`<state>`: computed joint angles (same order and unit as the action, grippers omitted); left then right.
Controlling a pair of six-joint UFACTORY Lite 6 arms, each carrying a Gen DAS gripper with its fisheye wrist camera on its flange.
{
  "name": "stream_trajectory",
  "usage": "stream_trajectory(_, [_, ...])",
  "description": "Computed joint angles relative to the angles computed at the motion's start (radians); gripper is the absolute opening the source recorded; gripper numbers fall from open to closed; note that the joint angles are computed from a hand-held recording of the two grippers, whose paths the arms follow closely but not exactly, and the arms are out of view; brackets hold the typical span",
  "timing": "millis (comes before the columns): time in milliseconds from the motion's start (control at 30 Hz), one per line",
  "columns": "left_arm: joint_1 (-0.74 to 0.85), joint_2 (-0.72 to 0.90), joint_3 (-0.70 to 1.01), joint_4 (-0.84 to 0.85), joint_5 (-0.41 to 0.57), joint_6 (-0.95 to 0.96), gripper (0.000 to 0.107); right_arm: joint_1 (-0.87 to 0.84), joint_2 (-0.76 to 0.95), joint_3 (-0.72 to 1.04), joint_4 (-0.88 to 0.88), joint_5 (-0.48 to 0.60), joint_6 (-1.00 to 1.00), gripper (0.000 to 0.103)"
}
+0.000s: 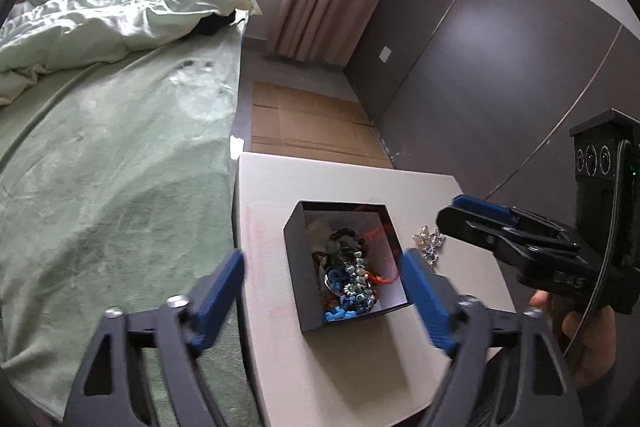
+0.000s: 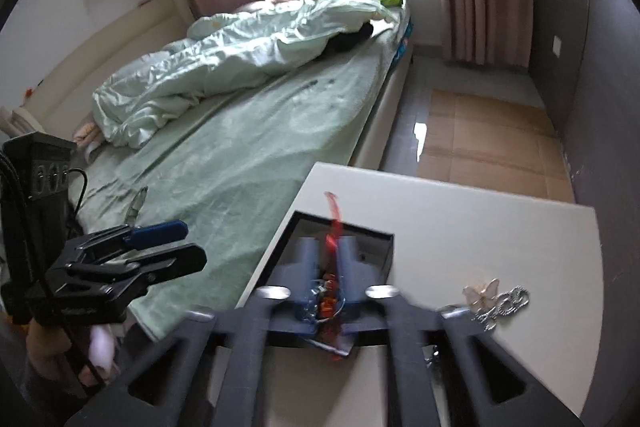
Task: Organize jewelry
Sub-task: 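Drop both bracelets into the black box and open both grippers, then move the left gripper to the silver chain and close on it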
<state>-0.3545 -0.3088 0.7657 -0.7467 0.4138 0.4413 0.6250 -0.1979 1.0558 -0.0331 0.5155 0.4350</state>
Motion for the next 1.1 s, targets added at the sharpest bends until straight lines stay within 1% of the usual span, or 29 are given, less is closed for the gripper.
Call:
stream_trajectory(33, [0.002,-0.005,-0.003,-0.003,0.0,0.006,0.089,-0.002,-0.015,-0.016,0.002,-0.013,0.011,0.063])
stream_trajectory(100, [-0.001,-0.009,-0.004,-0.006,-0.004,0.006,0.089,-0.002,-0.056,-0.046,-0.031,-0.026,0.054,0.064])
stream_trajectory(200, [-0.016,0.002,0.006,-0.003,-0.008,-0.002,0.09,-0.038,-0.096,-0.078,0.046,-0.022,-0.01,0.064])
stream_trajectory(300, [-0.051,0.017,0.018,0.028,-0.025,-0.042,0.09,-0.075,-0.138,-0.108,0.071,-0.002,-0.037,0.064])
stream_trajectory(467, [-0.116,0.051,0.043,0.057,-0.058,-0.089,0.09,-0.178,-0.233,-0.184,0.18,0.028,-0.155,0.064])
stream_trajectory(533, [-0.152,0.071,0.06,0.098,-0.075,-0.133,0.09,-0.225,-0.268,-0.215,0.232,0.043,-0.218,0.064])
stream_trajectory(600, [-0.205,0.093,0.083,0.187,-0.097,-0.218,0.09,-0.276,-0.302,-0.246,0.275,0.059,-0.274,0.064])
stream_trajectory(733, [-0.282,0.13,0.114,0.279,-0.125,-0.319,0.09,-0.398,-0.373,-0.312,0.394,0.099,-0.416,0.064])
stream_trajectory(800, [-0.333,0.156,0.137,0.381,-0.146,-0.425,0.09,-0.458,-0.406,-0.344,0.446,0.122,-0.488,0.064])
stream_trajectory(967, [-0.425,0.223,0.192,0.536,-0.16,-0.576,0.09,-0.621,-0.482,-0.423,0.572,0.19,-0.663,0.064])
stream_trajectory(1033, [-0.467,0.258,0.222,0.616,-0.161,-0.655,0.087,-0.702,-0.515,-0.455,0.619,0.228,-0.737,0.064])
stream_trajectory(1100, [-0.49,0.289,0.249,0.63,-0.152,-0.669,0.081,-0.762,-0.537,-0.474,0.649,0.261,-0.789,0.064])
